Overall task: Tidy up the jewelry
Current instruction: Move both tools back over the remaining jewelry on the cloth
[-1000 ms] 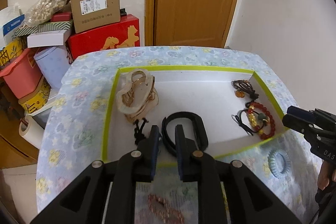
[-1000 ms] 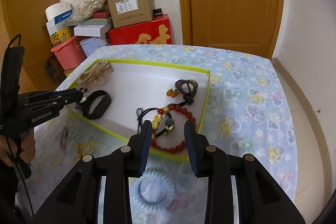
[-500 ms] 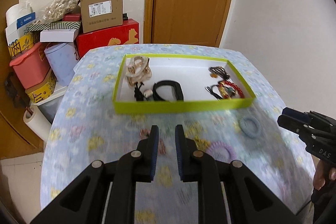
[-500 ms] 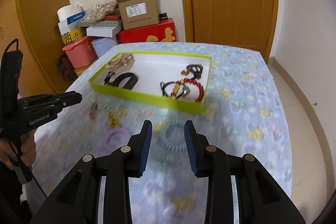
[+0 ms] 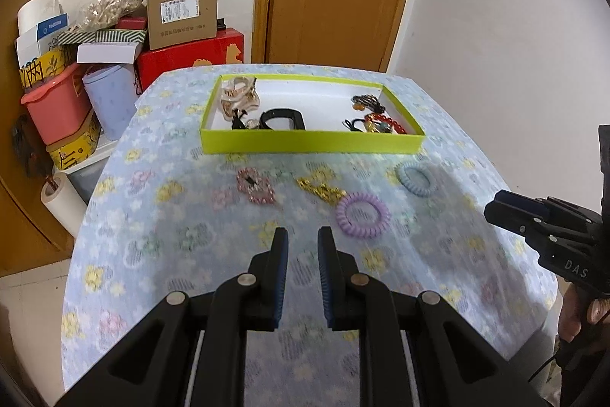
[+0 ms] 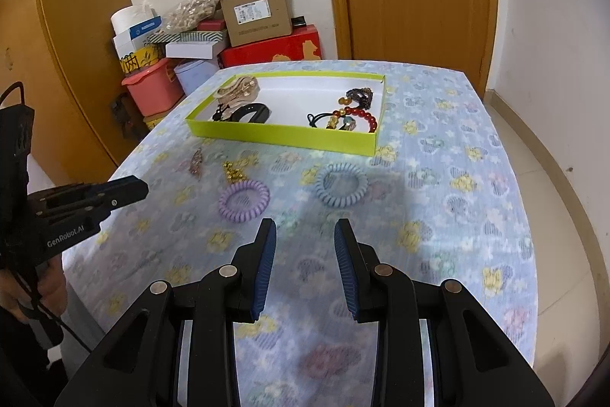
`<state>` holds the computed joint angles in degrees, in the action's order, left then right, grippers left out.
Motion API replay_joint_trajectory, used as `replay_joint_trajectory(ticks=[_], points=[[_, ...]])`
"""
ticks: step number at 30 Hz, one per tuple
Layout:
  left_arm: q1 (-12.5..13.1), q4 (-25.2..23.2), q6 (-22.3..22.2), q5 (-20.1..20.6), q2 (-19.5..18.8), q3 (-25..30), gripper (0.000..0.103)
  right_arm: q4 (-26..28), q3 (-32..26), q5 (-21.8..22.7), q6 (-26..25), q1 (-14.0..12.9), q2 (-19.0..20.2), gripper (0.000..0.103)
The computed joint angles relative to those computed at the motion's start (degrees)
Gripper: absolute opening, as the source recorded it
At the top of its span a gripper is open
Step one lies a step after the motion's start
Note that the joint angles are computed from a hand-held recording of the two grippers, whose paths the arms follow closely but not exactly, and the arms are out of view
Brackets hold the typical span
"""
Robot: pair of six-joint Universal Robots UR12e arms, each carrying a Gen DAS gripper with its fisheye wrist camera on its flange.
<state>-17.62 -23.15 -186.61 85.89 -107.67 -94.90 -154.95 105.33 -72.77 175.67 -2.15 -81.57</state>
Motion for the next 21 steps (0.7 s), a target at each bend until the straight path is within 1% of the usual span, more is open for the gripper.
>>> replay_joint_trajectory(ticks=[9, 21], points=[[0.03, 0.21, -1.06, -0.31, 0.87, -1.21, 0.017, 0.28, 0.67, 0.2, -0.27, 0.16, -0.68, 0.033], [0.72, -0.44, -2.19, -0.36, 0.26, -0.66, 0.017, 1.63, -0.03, 0.42, -0.91, 0.65, 0.06, 0.033]])
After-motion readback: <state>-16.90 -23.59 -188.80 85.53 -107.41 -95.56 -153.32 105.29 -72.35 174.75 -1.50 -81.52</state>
